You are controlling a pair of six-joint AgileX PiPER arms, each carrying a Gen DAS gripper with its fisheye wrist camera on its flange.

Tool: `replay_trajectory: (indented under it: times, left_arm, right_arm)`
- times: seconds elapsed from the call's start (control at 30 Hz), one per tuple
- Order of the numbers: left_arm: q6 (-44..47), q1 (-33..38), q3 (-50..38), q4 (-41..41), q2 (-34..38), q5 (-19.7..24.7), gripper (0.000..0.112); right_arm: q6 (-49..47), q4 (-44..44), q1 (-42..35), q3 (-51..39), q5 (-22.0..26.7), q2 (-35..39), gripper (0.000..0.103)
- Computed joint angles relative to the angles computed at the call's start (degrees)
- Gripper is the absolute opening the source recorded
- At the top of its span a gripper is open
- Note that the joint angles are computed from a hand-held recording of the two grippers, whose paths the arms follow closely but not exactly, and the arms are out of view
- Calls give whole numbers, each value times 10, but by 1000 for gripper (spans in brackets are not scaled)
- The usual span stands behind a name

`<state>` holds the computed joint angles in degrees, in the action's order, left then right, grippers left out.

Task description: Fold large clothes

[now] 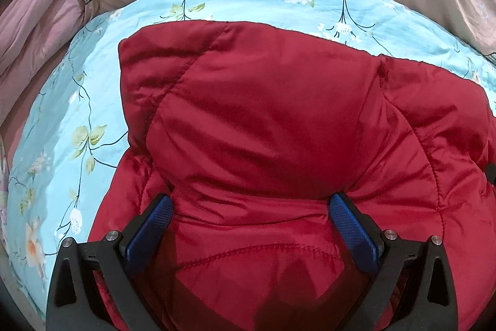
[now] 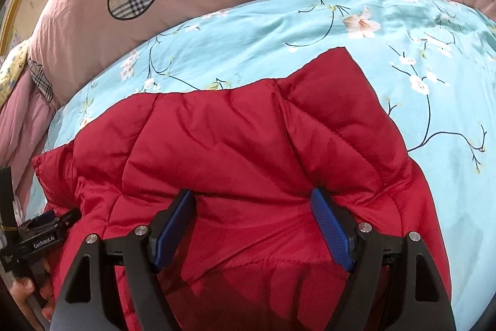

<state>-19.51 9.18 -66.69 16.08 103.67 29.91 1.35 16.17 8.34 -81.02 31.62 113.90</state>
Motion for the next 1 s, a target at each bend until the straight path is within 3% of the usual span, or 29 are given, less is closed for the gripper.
replay_trajectory:
  times: [0.17, 0.33, 0.47, 0.63, 0.73, 0.87, 1.0]
  left_arm:
    - [-16, -8, 12, 11, -27, 17, 103]
    - [-26, -22, 89, 16, -129, 18, 102]
    - [65, -22, 179, -76, -254, 8, 102]
    - [189, 6, 260, -202, -379, 40, 102]
    - [282, 42, 278, -280, -384, 62, 102]
    - [239, 13, 294, -202, -332, 5, 103]
    - [276, 34, 287, -233, -302, -4, 103]
  right_arm:
    - [10, -1, 1, 19, -23, -8, 79]
    - [33, -31, 11, 22, -27, -7, 80]
    - [16, -18, 8, 19, -23, -5, 81]
    - [14, -20, 8, 17, -23, -4, 81]
    - [9, -14, 7, 20, -26, -5, 81]
    - [7, -12, 9, 22, -21, -10, 82]
    - [-6, -2, 8, 47, 6, -55, 82]
